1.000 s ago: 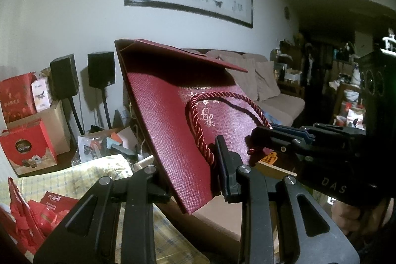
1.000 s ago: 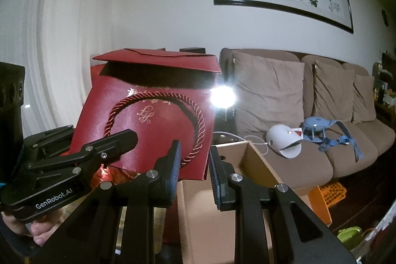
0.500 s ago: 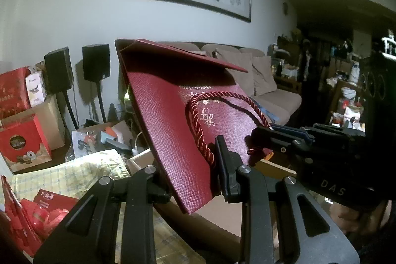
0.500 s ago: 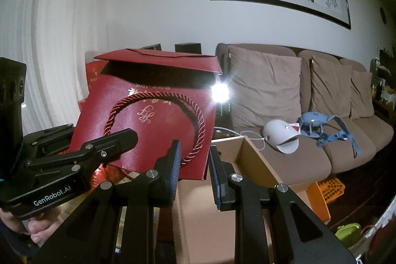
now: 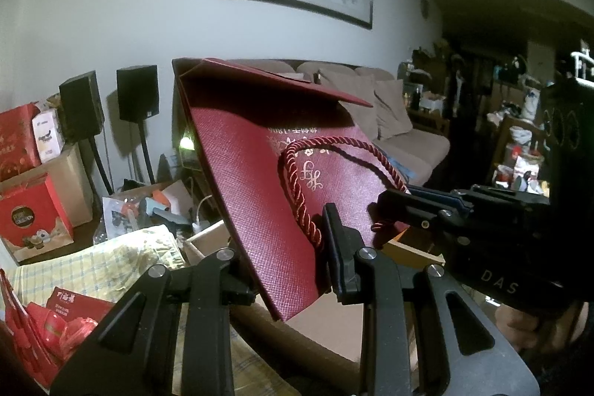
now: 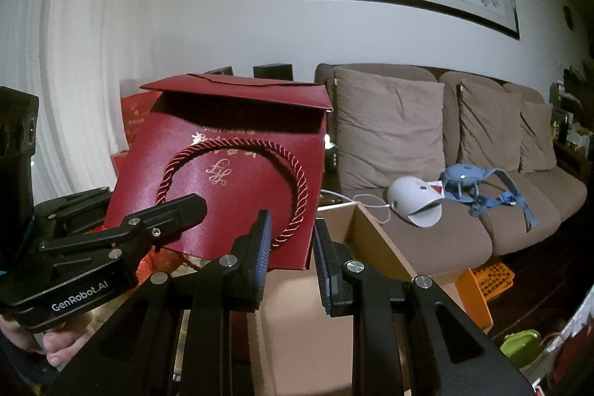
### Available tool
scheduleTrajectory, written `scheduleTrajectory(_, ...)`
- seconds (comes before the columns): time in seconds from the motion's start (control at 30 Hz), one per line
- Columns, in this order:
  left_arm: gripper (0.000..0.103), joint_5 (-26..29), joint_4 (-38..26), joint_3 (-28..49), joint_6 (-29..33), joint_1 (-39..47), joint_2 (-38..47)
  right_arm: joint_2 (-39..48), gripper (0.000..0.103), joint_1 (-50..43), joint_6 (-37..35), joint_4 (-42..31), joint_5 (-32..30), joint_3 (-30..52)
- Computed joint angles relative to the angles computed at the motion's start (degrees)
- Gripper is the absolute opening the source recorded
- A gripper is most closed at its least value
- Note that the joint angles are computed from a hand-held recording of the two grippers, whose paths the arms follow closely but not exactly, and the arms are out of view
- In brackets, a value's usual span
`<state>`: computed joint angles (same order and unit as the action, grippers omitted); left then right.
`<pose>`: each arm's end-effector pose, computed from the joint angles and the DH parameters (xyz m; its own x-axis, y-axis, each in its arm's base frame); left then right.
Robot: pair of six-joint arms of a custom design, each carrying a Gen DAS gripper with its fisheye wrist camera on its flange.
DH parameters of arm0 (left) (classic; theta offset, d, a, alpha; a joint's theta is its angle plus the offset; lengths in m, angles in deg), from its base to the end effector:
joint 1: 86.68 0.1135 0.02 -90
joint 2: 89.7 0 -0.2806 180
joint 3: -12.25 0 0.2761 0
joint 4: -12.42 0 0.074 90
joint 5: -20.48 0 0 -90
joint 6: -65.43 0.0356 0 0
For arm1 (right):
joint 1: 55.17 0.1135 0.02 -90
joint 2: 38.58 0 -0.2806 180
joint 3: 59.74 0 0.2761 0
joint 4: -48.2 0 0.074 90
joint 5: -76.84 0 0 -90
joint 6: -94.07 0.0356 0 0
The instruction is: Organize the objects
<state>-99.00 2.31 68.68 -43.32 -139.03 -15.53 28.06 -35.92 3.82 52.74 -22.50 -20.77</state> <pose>0.1967 -0.2262 0.2503 -0.4063 0.0686 -0.9111 0.3093 0.9486 -0.0665 0.2375 0.0891 0.2000 -0.3688 -0.1334 -0.9199 -0.4678 0.8818 0.0597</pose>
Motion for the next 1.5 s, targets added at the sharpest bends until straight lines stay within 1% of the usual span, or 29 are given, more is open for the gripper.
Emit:
scheduleTrajectory(0.1,0.027,1.6,-1.7,1.6,-2.1,0.6,0.8,0.0,0.022,-0.8,0.2,0.1,-0.4,-0.1)
scheduleTrajectory(0.27,0.027,0.3,-1.2,2.5,-1.3,-0.1,2.7,0.4,0.022,-2.1,-0.1,-0.2,-1.0,0.2)
scheduleTrajectory(0.53,0.027,0.8,-1.9,3.4,-2.0,-0.1,3.7,0.7,0.022,-1.8,-0.9,-0.4,0.8,0.3)
scheduleTrajectory(0.67,0.027,1.6,-2.3,4.1,-2.7,0.3,4.2,1.1,0.022,-2.3,-0.9,-0.2,0.3,0.3)
scheduleTrajectory(0.8,0.027,0.8,-2.9,5.1,-3.3,-0.3,5.1,0.8,0.022,-2.1,-1.1,-0.6,1.0,0.3)
scheduleTrajectory(1.0,0.027,1.8,-3.4,5.9,-3.9,0.2,6.0,1.4,0.022,-1.9,-1.4,-0.6,2.0,0.5)
scheduleTrajectory(1.1,0.028,1.2,-3.5,6.1,-4.1,-0.3,6.5,2.0,0.023,-2.2,-1.5,-0.6,1.9,0.7)
scheduleTrajectory(1.13,0.023,1.1,-2.9,5.9,-3.6,-0.6,6.4,2.2,0.005,-1.4,-2.3,-0.7,4.4,0.8)
scheduleTrajectory(1.17,0.021,0.5,-4.0,7.0,-3.0,-1.1,7.1,2.6,0.003,-0.7,-3.7,-0.9,5.5,1.0)
scheduleTrajectory(1.2,0.021,-2.3,-6.2,8.7,-2.9,-2.1,8.7,3.1,0.004,-0.1,-5.0,-1.2,5.5,1.3)
scheduleTrajectory(1.23,0.019,-4.0,-6.8,9.4,-2.7,-2.8,9.6,3.1,0.005,-0.3,-4.8,-1.0,2.6,1.2)
scheduleTrajectory(1.27,0.018,-3.5,-6.1,9.3,-2.1,-2.9,10.0,3.2,0.005,-0.3,-4.0,-1.1,1.1,1.3)
scheduleTrajectory(1.3,0.013,-1.7,-6.2,9.5,-2.5,-2.5,10.7,3.5,0.005,0.2,-3.7,-1.6,1.2,1.6)
scheduleTrajectory(1.37,0.013,0.1,-6.6,9.9,-4.4,-1.6,12.2,4.7,0.005,2.3,-4.6,-2.5,6.6,2.3)
scheduleTrajectory(1.4,0.01,1.8,-5.5,9.1,-5.1,-1.0,12.3,5.5,0.005,2.4,-4.7,-2.7,7.6,2.7)
scheduleTrajectory(1.43,0.01,3.6,-4.5,8.4,-5.9,-0.4,12.2,6.6,0.005,1.5,-4.2,-3.1,7.1,3.2)
scheduleTrajectory(1.5,0.01,5.1,-2.5,7.0,-6.9,0.4,12.1,8.4,0.005,-0.8,-2.5,-3.4,4.8,4.0)
